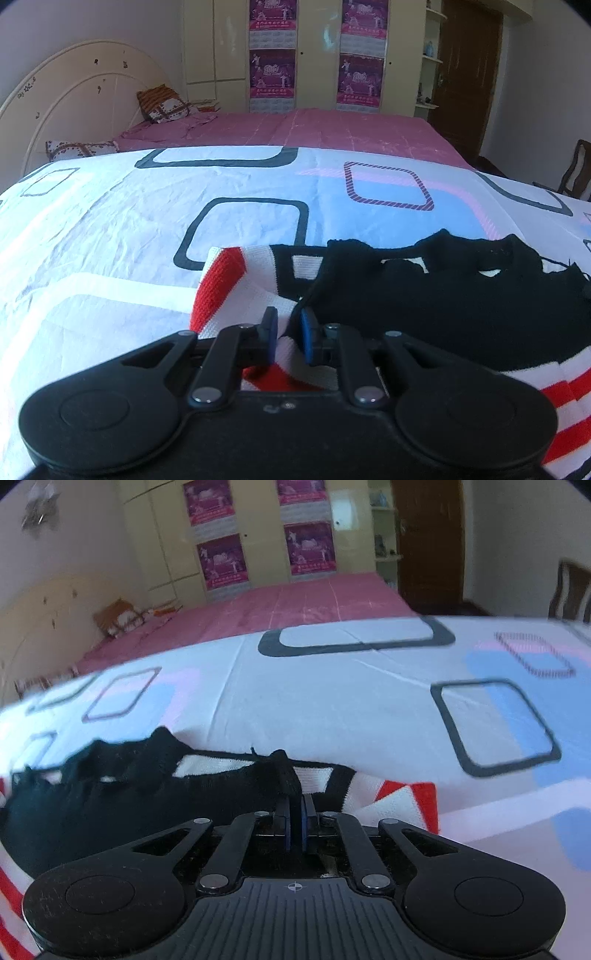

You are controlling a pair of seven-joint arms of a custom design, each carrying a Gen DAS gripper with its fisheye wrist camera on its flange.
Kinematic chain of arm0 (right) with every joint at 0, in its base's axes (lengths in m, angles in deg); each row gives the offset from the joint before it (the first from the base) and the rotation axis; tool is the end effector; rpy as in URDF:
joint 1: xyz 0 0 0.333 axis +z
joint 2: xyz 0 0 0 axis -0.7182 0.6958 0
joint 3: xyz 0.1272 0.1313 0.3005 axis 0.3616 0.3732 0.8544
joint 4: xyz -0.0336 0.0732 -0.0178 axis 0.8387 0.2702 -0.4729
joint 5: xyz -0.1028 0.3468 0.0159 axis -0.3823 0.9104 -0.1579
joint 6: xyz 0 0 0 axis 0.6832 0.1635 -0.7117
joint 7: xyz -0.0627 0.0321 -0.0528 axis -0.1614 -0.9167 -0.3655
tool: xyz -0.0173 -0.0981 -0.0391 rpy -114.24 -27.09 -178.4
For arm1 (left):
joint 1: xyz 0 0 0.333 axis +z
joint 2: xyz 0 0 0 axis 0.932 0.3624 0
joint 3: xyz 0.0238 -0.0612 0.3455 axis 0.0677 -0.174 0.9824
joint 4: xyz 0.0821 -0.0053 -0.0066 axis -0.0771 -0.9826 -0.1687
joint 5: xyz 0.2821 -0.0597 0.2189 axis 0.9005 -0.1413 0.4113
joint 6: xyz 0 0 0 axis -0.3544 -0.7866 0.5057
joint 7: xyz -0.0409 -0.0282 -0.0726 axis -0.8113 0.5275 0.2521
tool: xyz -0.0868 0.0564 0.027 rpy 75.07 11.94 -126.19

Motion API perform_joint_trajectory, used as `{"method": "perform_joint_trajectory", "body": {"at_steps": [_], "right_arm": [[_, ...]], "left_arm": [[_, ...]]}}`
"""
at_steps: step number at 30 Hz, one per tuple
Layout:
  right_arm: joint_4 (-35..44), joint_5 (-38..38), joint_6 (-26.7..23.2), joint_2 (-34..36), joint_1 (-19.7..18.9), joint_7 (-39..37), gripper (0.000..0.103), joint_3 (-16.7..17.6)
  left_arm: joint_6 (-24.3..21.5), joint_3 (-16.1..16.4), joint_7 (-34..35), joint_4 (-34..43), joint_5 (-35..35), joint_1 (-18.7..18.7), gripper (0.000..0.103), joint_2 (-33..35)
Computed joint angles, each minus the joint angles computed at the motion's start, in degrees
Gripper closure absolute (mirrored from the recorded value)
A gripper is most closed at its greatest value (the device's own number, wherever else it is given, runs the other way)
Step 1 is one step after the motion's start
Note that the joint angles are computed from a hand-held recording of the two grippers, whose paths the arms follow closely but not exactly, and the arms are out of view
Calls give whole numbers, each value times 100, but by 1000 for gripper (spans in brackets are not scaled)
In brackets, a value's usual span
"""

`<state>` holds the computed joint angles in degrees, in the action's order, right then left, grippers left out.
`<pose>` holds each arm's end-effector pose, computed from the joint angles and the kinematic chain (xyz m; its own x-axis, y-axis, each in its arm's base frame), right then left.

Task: Fold small clothes

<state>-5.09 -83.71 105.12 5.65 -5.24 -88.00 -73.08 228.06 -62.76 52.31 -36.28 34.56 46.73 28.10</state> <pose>0.5798 0.4243 0.3346 -0.3096 -0.9307 -0.1949 -0.5856 0.3481 -0.7320 0.6861 -0.2406 0.3501 -0.3307 -0.9437 -0.0091 -0.6441 0.2327 -0.7287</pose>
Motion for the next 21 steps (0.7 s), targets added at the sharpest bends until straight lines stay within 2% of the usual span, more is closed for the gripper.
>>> {"method": "perform_joint_trajectory", "body": {"at_steps": [3, 7, 9, 11, 15, 16, 17, 18, 21], "right_arm": [[-168, -271, 123, -166, 107, 678, 99, -119], [-275, -734, -113, -436, 232, 701, 98, -11], [-259, -926, -55, -489, 212, 763, 98, 98], [-176, -981, -36, -468, 199, 718, 97, 216], [130, -794, -76, -284, 243, 347, 94, 365], [177, -768, -59, -246, 273, 313, 79, 361], [225, -769, -43, -206, 318, 319, 56, 342], [266, -788, -77, -175, 386, 333, 52, 311], [398, -779, -221, -86, 547, 180, 53, 282]], "left_arm": [[-253, 14, -130, 93, -33, 4, 82, -50], [-128, -79, -213, -125, 16, 79, 81, -254], [-24, -333, -101, -291, 29, 254, 81, -398], [98, -556, 42, -487, 36, 387, 76, -553], [187, -1170, 365, -784, -28, 796, 75, -782], [180, -1302, 432, -846, -54, 875, 75, -822], [145, -1445, 506, -903, -78, 970, 74, -856], [135, -1586, 579, -977, -107, 1063, 74, -889], [182, -1784, 752, -1207, -175, 1158, 74, -967]]}}
